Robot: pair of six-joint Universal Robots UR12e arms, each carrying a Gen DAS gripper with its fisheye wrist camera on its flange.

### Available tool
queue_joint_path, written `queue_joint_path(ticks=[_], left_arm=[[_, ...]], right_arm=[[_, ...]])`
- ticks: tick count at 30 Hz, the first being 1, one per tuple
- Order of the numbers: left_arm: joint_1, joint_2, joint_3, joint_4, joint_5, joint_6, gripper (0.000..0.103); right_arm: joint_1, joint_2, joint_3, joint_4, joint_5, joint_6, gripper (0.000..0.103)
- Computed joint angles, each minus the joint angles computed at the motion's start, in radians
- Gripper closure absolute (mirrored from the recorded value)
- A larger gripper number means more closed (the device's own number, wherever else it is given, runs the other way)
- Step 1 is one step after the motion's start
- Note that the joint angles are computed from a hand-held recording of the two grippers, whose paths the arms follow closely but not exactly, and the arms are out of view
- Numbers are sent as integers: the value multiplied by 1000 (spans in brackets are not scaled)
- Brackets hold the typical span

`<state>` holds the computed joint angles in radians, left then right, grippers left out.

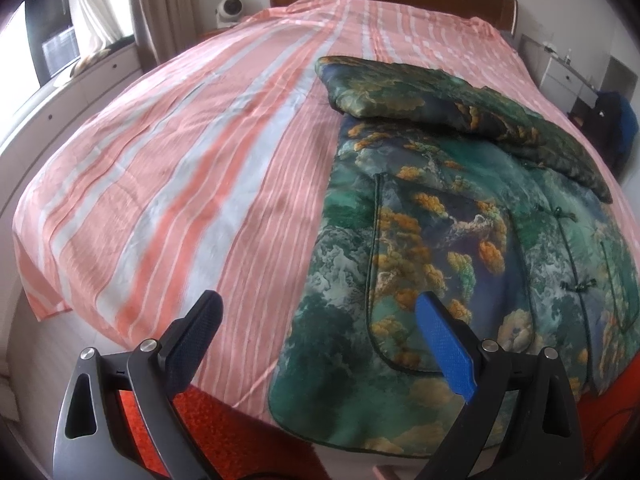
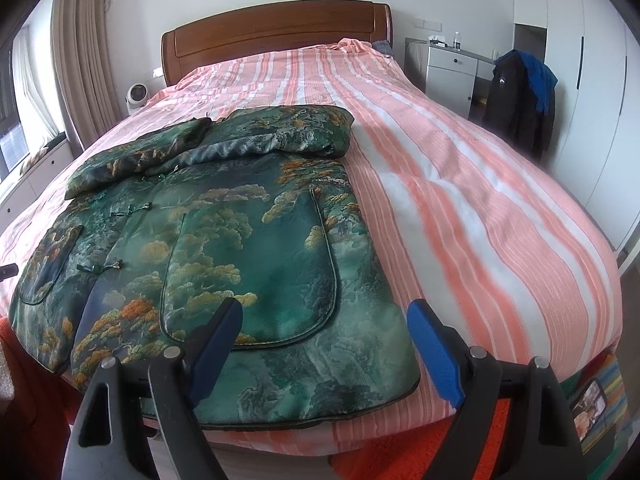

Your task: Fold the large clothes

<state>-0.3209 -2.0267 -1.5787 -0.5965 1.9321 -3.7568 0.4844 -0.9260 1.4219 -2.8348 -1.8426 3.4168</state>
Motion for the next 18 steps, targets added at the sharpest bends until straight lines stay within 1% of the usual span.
queue_joint_path(ticks=[6, 8, 11, 14, 16, 17, 18], left_arm=[[0, 2, 2, -11, 0, 5, 6], [-1, 4, 7, -31, 14, 32, 6], [-11, 11, 27, -93, 99, 100, 6], [-19, 28, 39, -148, 207, 167, 4], [-23, 41, 38, -174, 281, 191, 2], [-22, 49, 35, -182, 305, 194, 2], [-20, 54, 32, -186, 310, 189, 2]], right_arm=[[-1, -1, 0, 1, 3, 0, 19], [-1, -1, 1, 0, 4, 0, 19], [0, -3, 4, -12, 1, -5, 19], [0, -4, 9, -25, -4, -8, 19], [-1, -4, 10, -28, -3, -6, 19], [-1, -4, 10, -27, -1, -4, 19], [-2, -3, 9, -26, 2, -1, 19]])
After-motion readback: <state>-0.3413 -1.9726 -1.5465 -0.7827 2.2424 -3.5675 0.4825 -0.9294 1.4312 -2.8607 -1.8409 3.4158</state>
